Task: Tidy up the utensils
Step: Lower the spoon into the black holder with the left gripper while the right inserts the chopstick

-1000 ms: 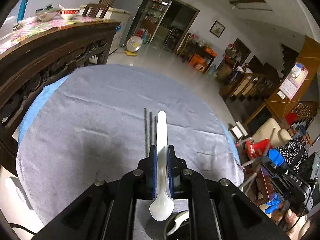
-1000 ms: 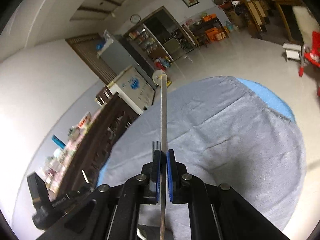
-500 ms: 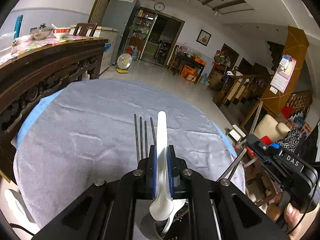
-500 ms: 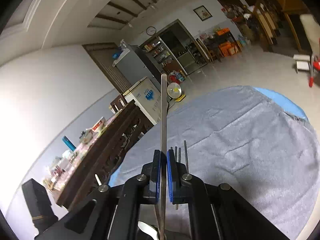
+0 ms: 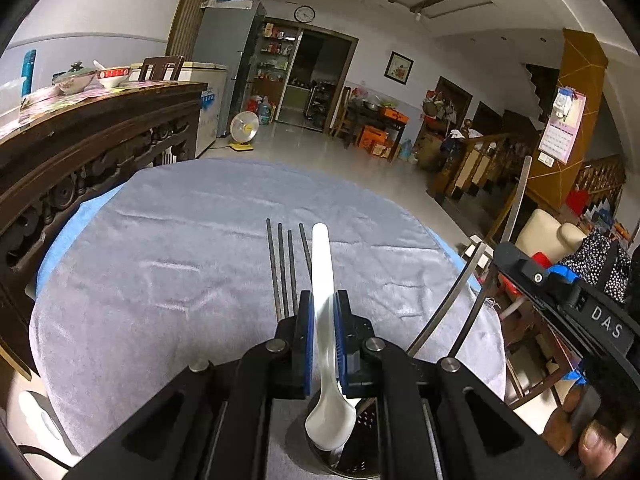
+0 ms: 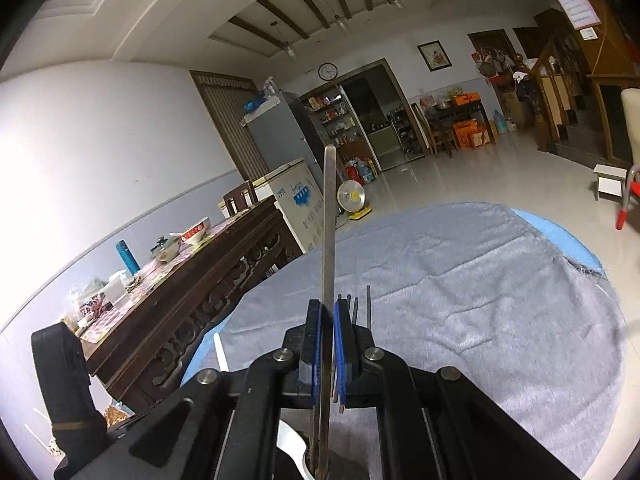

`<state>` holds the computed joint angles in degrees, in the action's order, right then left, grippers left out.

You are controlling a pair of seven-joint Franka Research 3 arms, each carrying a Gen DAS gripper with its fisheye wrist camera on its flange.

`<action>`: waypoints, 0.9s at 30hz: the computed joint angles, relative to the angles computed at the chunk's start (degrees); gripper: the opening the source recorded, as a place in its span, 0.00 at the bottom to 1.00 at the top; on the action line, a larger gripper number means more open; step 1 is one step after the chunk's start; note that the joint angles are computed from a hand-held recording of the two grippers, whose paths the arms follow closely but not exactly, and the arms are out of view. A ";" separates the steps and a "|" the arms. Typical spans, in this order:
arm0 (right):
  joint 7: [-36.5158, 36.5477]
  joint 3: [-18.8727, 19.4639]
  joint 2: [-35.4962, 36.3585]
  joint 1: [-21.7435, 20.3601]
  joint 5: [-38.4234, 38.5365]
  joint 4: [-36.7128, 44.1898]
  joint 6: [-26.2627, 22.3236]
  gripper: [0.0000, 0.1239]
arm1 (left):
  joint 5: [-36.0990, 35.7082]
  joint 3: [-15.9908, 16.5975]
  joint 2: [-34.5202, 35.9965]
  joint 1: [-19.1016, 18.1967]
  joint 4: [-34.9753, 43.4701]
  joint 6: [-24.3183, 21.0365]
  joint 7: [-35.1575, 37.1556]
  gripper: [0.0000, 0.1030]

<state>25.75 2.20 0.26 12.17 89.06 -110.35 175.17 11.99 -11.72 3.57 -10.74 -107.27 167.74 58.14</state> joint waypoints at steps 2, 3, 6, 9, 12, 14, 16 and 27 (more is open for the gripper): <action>0.64 0.08 -0.07 0.06 -0.71 -0.82 -0.19 0.06 | -0.31 -0.09 -0.12 -0.01 -0.28 0.07 0.42 0.10; 1.33 0.08 0.00 0.08 -1.23 -1.09 -0.51 0.06 | 0.16 -0.03 -0.25 -0.09 -0.54 0.13 0.25 0.10; 0.83 0.35 -0.20 0.40 -1.13 -1.98 -0.73 0.06 | 1.75 0.17 -0.64 -0.27 -1.43 0.86 -0.51 0.10; -0.12 0.60 -0.38 0.85 -0.88 -2.59 -0.76 0.06 | 3.30 0.22 -1.04 -0.39 -2.09 1.26 -1.36 0.10; -0.85 0.87 -0.60 1.40 -1.14 -3.24 -0.08 0.06 | 2.78 -0.03 -1.44 -0.43 -2.69 1.11 -0.69 0.10; -0.58 0.93 -0.99 1.69 -1.82 -4.14 -0.05 0.06 | 1.02 -0.25 -1.58 -0.36 -2.93 0.84 1.02 0.10; -0.77 1.02 -1.15 2.04 -2.37 -4.77 0.48 0.06 | 0.48 -0.31 -1.93 -0.43 -3.53 0.97 1.67 0.10; 2.26 0.58 -2.69 3.00 -6.00 -8.06 0.57 0.06 | -3.95 -0.46 -3.42 -0.94 -5.93 0.16 6.56 0.10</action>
